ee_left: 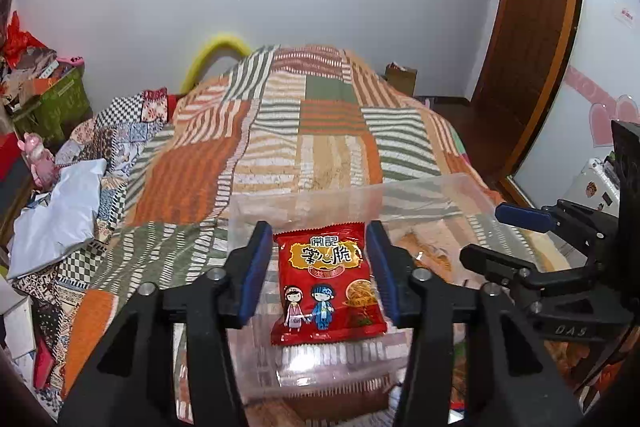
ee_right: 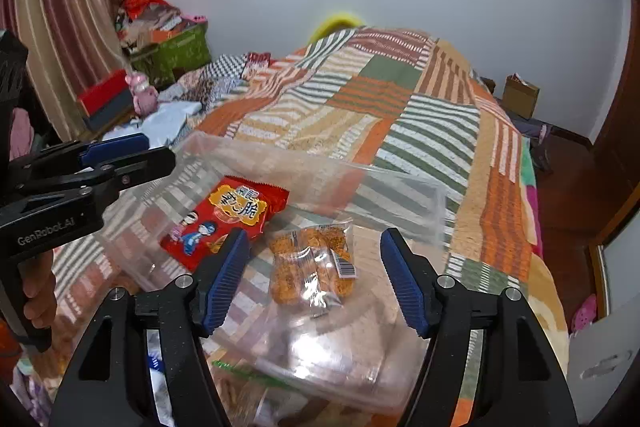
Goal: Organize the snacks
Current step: 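Carry both bags into the clear plastic box and open both grippers, then grasp the biscuit-stick pack with the left gripper while the right grasps a yellow pastry pack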
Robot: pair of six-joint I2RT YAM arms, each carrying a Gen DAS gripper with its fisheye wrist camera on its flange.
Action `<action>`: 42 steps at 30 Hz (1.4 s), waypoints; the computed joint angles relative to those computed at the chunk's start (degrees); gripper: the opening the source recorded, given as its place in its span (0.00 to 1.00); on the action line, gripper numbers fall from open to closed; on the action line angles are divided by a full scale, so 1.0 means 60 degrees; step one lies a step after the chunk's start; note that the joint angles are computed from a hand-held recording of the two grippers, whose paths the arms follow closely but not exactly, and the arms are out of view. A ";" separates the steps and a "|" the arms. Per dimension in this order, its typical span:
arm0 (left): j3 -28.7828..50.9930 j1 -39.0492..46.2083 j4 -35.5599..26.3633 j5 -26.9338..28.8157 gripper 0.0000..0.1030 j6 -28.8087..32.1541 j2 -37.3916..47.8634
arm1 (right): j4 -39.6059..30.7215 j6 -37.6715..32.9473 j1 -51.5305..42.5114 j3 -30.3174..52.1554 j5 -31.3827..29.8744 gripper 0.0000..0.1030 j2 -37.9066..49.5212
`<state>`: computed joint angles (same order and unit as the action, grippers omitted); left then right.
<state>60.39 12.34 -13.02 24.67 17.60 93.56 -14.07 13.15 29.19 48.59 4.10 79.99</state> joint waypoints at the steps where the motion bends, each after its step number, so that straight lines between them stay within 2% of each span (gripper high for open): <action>1: -0.0070 0.0047 -0.0039 0.0048 0.53 0.0027 -0.0165 | -0.0050 0.0060 0.0010 -0.0094 0.0041 0.66 -0.0234; 6: -0.0757 0.0399 -0.0141 0.0134 0.67 0.0416 -0.1246 | -0.0274 0.0222 0.0339 -0.0667 0.0639 0.72 -0.1450; 11: -0.1438 0.0921 -0.0476 0.0350 0.72 0.0959 -0.2038 | -0.0585 0.0386 0.0703 -0.1180 0.1088 0.74 -0.2394; 13: -0.1752 0.1172 -0.0503 0.0398 0.80 0.1144 -0.2255 | -0.0710 0.0427 0.0880 -0.1439 0.1291 0.74 -0.2750; 14: -0.1885 0.1278 -0.0480 0.0420 0.81 0.1210 -0.2317 | -0.0760 0.0464 0.0966 -0.1568 0.1385 0.74 -0.2912; 24: -0.2618 0.1999 -0.0634 0.0140 0.81 0.1891 -0.1605 | -0.1176 0.0783 0.1254 -0.2863 0.1829 0.74 -0.3948; 35: -0.3120 0.1960 -0.0239 0.0048 0.81 0.1935 -0.0955 | -0.0605 0.1002 0.0558 -0.3766 0.0870 0.74 -0.3677; 42: -0.2922 0.2188 -0.0638 0.0437 0.63 0.2169 -0.0723 | -0.0634 0.1087 0.0573 -0.3869 0.0559 0.74 -0.3795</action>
